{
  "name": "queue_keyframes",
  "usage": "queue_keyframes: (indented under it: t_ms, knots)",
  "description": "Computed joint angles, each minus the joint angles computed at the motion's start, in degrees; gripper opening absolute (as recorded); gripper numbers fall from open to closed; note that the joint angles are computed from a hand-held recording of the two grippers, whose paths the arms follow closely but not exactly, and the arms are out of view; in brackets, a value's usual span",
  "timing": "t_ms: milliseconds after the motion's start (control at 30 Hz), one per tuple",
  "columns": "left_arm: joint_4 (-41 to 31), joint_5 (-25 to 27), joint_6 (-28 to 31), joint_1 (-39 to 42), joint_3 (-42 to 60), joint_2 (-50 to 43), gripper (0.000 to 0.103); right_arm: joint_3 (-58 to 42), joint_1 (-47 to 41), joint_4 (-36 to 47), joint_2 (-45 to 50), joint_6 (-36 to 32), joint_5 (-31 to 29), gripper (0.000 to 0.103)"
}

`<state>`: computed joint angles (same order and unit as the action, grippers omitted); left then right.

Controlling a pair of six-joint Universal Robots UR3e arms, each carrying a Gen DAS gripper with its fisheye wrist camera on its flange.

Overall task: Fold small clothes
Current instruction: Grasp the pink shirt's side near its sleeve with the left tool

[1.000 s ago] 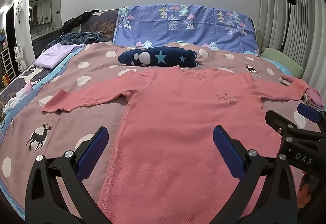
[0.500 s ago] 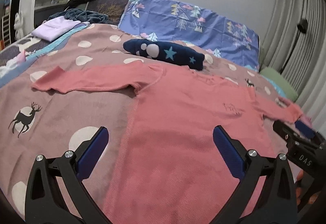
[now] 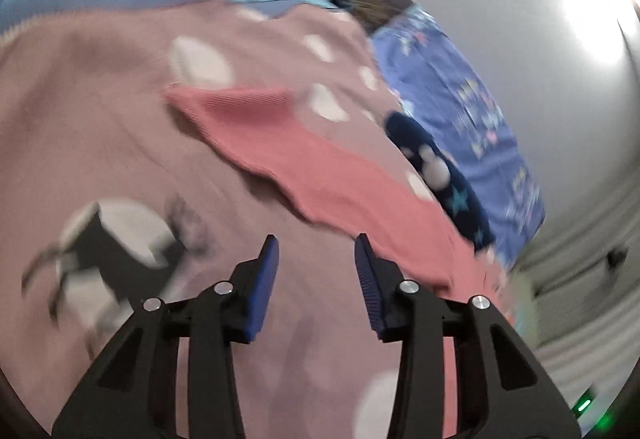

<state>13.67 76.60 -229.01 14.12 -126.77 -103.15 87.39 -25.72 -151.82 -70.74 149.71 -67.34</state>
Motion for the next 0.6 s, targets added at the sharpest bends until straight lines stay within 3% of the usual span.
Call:
queue_keyframes:
  t_ms: [67,167,233,333,400,467,600]
  knots:
    - [4.6,-6.4,-1.6,5.1,-1.0,-3.6,0.041,-1.6,1.5,-0.4,1.9,0.1,-1.6,0.101]
    - [8.1,-8.6,-5.2,8.3,0.4,-8.7,0.041,-4.0,3.5,-0.5,4.5,0.4,-3.7,0.101]
    - [8.0,-7.2,-6.5,8.3,2.7,-10.5,0.041,-5.5,4.3,-0.3,5.8,0.6,-4.6,0.101]
    - [2.4,-2.5,-5.9,6.6,8.4,-11.3,0.041,-7.3,5.4,-0.3,7.5,0.8,-5.7,0.101]
    - [0.6,-0.3,-5.6,6.4,11.3,-12.4,0.031,-8.6,5.7,0.2,8.6,1.2,-6.1,0.101]
    - [-1.4,0.7,-5.7,5.9,14.2,-12.9,0.004,-10.1,5.6,1.3,9.5,1.5,-5.9,0.101]
    - [-5.6,4.0,-2.9,1.0,23.1,-12.6,0.001,-12.3,4.7,2.2,10.9,1.4,-5.2,0.101]
